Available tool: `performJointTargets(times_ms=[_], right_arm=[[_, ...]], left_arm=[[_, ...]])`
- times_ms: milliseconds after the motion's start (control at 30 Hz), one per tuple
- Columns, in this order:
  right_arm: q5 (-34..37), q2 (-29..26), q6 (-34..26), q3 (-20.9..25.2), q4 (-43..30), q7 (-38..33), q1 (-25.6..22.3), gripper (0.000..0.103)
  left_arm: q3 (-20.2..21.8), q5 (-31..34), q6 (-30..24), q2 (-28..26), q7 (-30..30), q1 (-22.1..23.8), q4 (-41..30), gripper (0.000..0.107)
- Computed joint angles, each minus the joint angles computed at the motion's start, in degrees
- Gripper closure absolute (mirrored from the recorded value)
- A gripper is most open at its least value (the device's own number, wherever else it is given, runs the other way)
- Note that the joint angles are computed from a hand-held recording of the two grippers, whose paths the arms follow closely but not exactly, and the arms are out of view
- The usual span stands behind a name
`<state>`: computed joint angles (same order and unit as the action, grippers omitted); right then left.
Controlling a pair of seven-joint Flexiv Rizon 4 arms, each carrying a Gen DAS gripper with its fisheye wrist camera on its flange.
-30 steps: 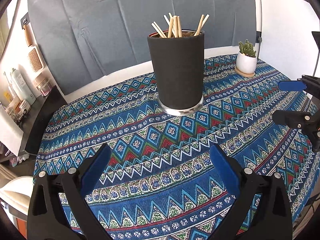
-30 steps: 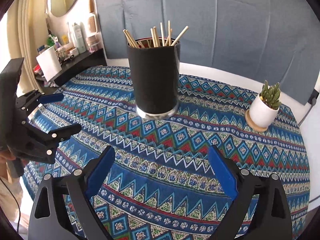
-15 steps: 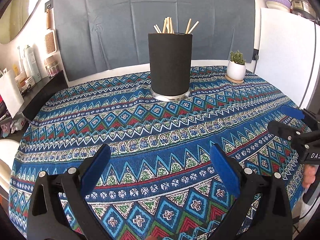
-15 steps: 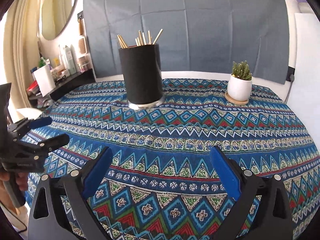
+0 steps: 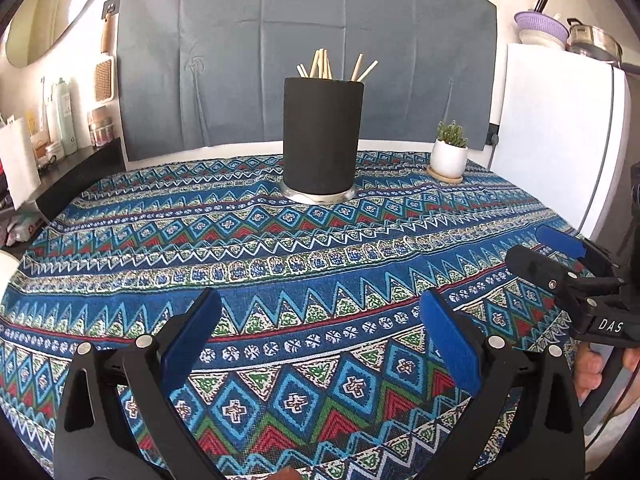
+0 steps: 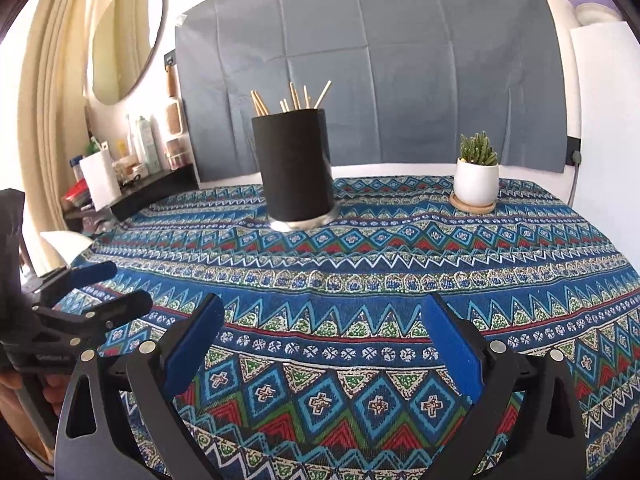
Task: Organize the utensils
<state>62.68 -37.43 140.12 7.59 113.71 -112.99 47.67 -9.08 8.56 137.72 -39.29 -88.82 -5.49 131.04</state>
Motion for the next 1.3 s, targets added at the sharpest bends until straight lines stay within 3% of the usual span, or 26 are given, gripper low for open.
performJointTargets(times_ms=[100, 267, 500, 667, 1000, 1300], right_arm=[[-0.5, -0.4, 1.3, 0.1, 0.1, -0.1, 0.3, 0.008], [0.9, -0.8, 1.0, 0.1, -0.7, -1.7, 0.9, 0.008], [-3.4, -2.0, 4.6, 1.6, 1.4, 3.4, 0.1, 0.008], [-3.0, -2.5, 5.8, 1.1, 1.1, 3.1, 1.0, 0.008], [-3.4, -2.9, 7.3, 1.6, 1.0, 2.6, 1.1, 0.008], [-3.0, -2.8, 6.8, 1.8, 0.7, 1.4, 1.1, 0.008]], left_arm=[[1.5, -3.8, 0.4, -0.1, 0.5, -2.7, 0.6, 0.01], [1.7, -3.2, 4.7, -1.4, 0.2, -2.8, 1.2, 0.01], [3.1, -6.6, 7.8, -2.0, 2.7, -5.8, 1.8, 0.01], [3.9, -10.2, 11.1, -2.8, 4.8, -8.1, 2.4, 0.01], [1.8, -5.9, 8.7, -2.5, 2.6, -4.1, 2.0, 0.01], [1.9, -5.2, 9.1, -2.7, 1.7, -3.8, 1.9, 0.01]])
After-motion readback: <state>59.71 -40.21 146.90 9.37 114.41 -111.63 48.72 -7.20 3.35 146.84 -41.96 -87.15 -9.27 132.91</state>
